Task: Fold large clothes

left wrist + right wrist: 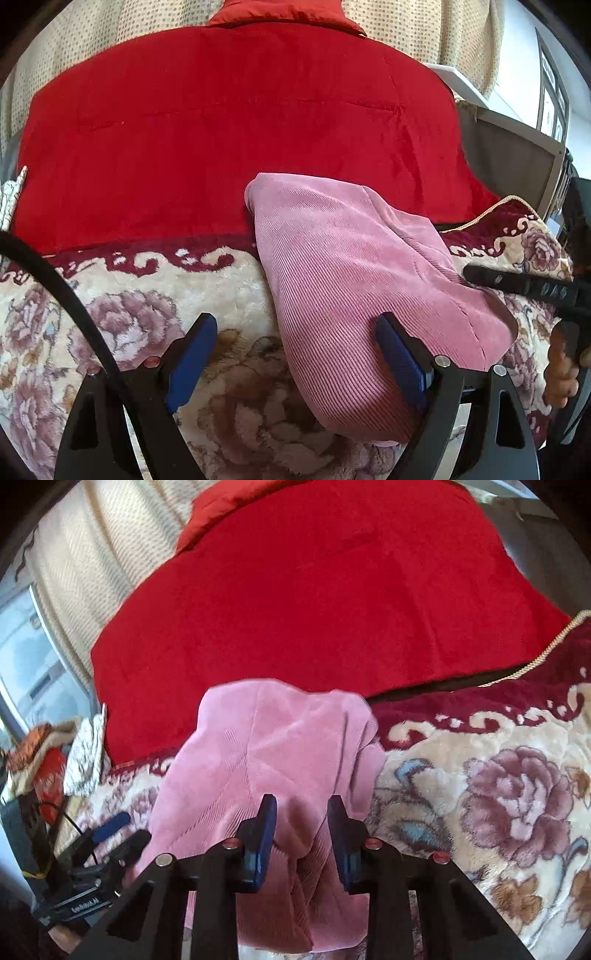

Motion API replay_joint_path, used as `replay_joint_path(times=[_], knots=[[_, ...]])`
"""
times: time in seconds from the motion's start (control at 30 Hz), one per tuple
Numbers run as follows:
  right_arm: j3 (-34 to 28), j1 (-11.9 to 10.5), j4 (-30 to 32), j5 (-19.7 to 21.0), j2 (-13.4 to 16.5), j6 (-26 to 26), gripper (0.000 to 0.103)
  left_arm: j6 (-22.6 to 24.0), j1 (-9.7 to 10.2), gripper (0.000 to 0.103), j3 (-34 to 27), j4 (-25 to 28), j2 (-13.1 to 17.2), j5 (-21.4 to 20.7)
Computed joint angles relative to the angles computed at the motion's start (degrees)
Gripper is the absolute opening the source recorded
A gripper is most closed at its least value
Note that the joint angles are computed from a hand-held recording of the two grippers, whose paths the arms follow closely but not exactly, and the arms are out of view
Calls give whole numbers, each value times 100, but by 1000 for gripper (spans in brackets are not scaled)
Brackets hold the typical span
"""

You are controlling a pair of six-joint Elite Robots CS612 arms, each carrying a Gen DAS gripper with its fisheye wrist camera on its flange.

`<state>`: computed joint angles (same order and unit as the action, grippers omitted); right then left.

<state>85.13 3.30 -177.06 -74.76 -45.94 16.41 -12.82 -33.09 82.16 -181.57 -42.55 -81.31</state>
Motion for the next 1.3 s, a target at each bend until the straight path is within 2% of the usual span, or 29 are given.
replay_joint_path(times=[0.07, 0.13, 0.3, 0.47, 0.57, 0.97, 1.3], knots=[[-153, 51, 452, -64, 71, -165, 31, 42, -4, 88, 11, -8, -9, 19], [-240, 156, 875, -421, 82, -447, 32, 93, -12, 88, 29, -54, -15, 66], [-265, 450, 723, -1610, 50, -930, 32, 155, -23, 88, 87, -122, -42, 123], [-360, 645, 865, -2356, 80, -1148, 32, 137, -18, 88, 106, -192, -32, 113], [-445, 707, 806, -2664, 173, -1333, 32, 116, -20, 88, 103, -191, -28, 106], [-459, 791, 659, -3003, 219, -1506, 32, 108, -21, 88, 95, -215, -19, 108], [-444, 790, 576, -3017, 224, -1575, 32, 107, -16, 88, 82, -213, -10, 93]])
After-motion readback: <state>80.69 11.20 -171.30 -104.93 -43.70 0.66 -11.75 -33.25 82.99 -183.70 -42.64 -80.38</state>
